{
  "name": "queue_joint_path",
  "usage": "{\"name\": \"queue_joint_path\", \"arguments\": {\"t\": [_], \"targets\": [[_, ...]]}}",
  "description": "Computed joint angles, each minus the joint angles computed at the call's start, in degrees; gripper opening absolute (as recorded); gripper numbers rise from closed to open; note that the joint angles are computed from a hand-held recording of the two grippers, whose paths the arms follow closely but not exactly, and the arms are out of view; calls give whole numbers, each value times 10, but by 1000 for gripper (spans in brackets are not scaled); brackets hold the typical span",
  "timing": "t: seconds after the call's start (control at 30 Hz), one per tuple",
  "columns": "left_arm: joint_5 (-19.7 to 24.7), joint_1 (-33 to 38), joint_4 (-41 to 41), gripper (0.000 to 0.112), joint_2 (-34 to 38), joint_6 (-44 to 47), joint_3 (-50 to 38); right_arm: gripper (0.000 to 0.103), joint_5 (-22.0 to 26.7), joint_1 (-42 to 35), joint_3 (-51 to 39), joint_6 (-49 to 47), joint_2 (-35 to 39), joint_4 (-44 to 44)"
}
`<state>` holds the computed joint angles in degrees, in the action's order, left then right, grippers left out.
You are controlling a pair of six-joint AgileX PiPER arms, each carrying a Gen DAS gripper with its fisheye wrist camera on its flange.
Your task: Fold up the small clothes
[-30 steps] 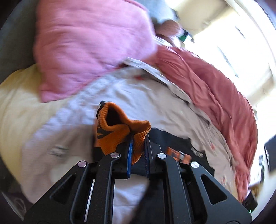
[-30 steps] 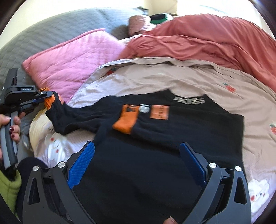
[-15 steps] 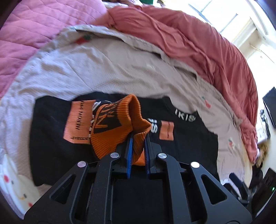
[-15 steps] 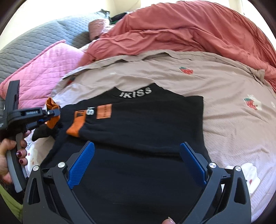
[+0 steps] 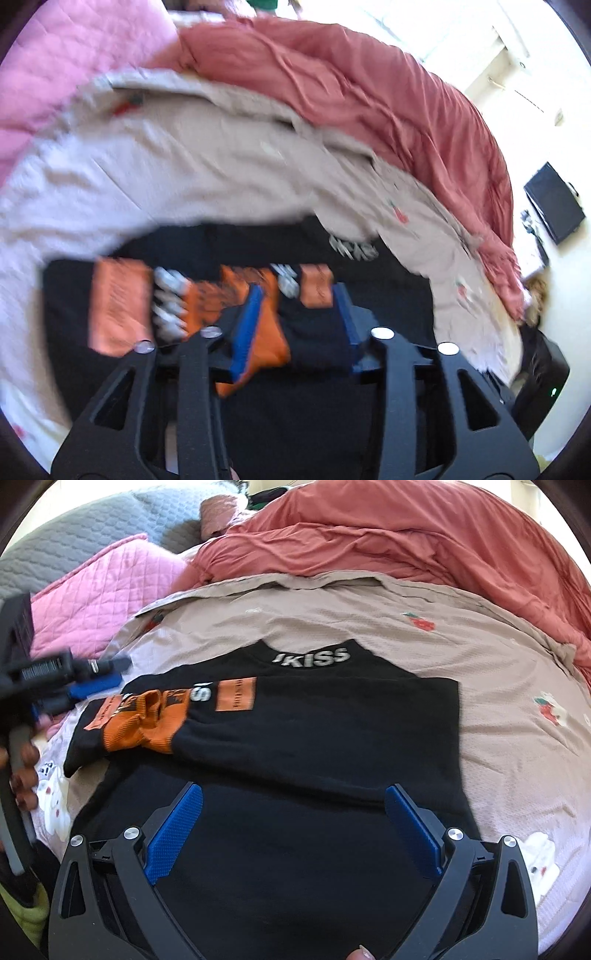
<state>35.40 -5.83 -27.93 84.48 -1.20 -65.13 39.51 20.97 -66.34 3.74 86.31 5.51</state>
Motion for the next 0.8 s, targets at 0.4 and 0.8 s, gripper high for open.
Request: {"name": "queue_joint_path", "arguments": {"t": [0.4,0.8], "targets": [[18,96,182,75,-9,-148,-9,98,63,100,-255,-26,202,112],[24,144,191,91,-13,-167,-4,40,146,107,-425,-68,362,217]]}}
